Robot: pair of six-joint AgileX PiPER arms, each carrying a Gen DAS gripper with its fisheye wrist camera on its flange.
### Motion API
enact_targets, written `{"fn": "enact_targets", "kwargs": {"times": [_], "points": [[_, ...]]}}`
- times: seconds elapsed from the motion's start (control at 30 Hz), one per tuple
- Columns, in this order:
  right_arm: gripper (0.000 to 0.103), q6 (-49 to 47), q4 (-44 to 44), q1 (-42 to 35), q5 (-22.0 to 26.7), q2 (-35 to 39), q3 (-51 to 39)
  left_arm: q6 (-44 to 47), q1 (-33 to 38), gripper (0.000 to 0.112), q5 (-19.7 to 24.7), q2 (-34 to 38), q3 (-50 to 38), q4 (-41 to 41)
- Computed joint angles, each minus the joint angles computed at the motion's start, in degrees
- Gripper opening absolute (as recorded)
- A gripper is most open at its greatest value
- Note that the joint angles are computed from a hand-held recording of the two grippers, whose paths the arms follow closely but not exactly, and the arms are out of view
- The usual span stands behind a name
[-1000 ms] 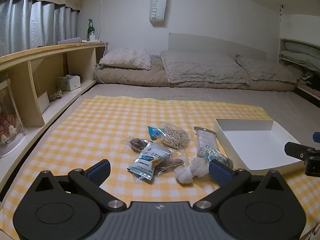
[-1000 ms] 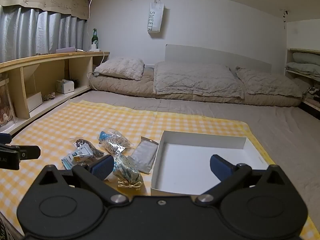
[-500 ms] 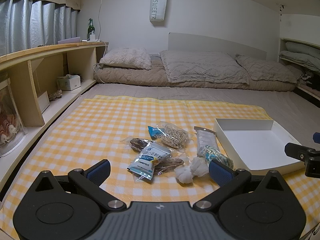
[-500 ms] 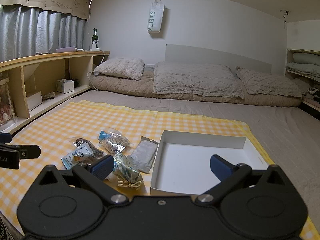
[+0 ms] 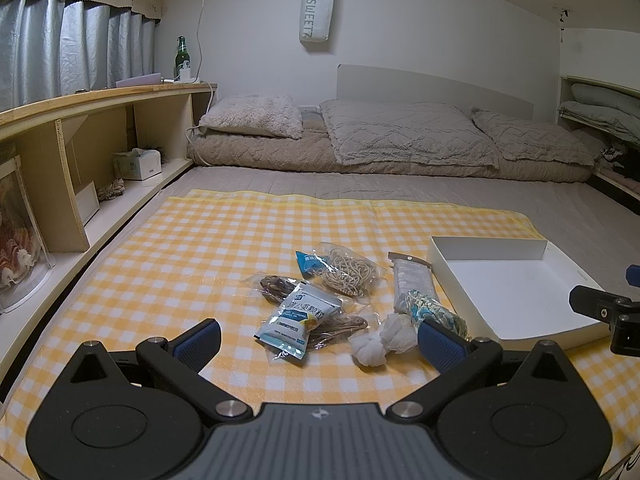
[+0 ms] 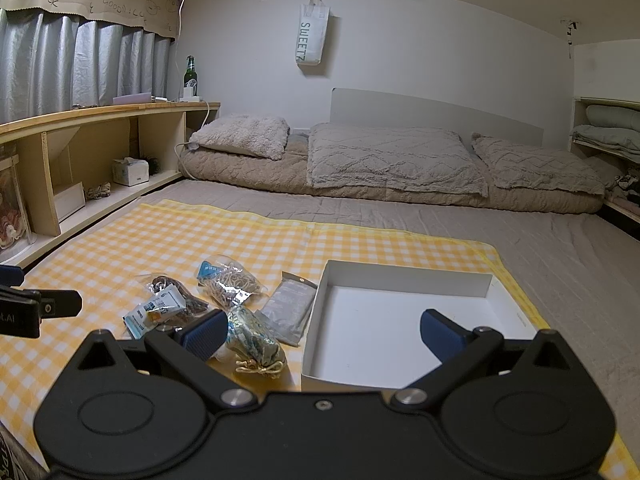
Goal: Organize soft objects
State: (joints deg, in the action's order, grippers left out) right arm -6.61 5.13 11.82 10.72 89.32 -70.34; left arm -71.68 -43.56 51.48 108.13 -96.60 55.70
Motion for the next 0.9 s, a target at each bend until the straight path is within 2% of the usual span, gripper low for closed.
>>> {"fn": "enact_targets", "kwargs": {"times": [0.9], "points": [[0.103,-0.4,0.29,0.0,-0.02,-0.16,0.22,0.14,0.01,0.103,0.06,0.02,-0.09,-0.13]]}}
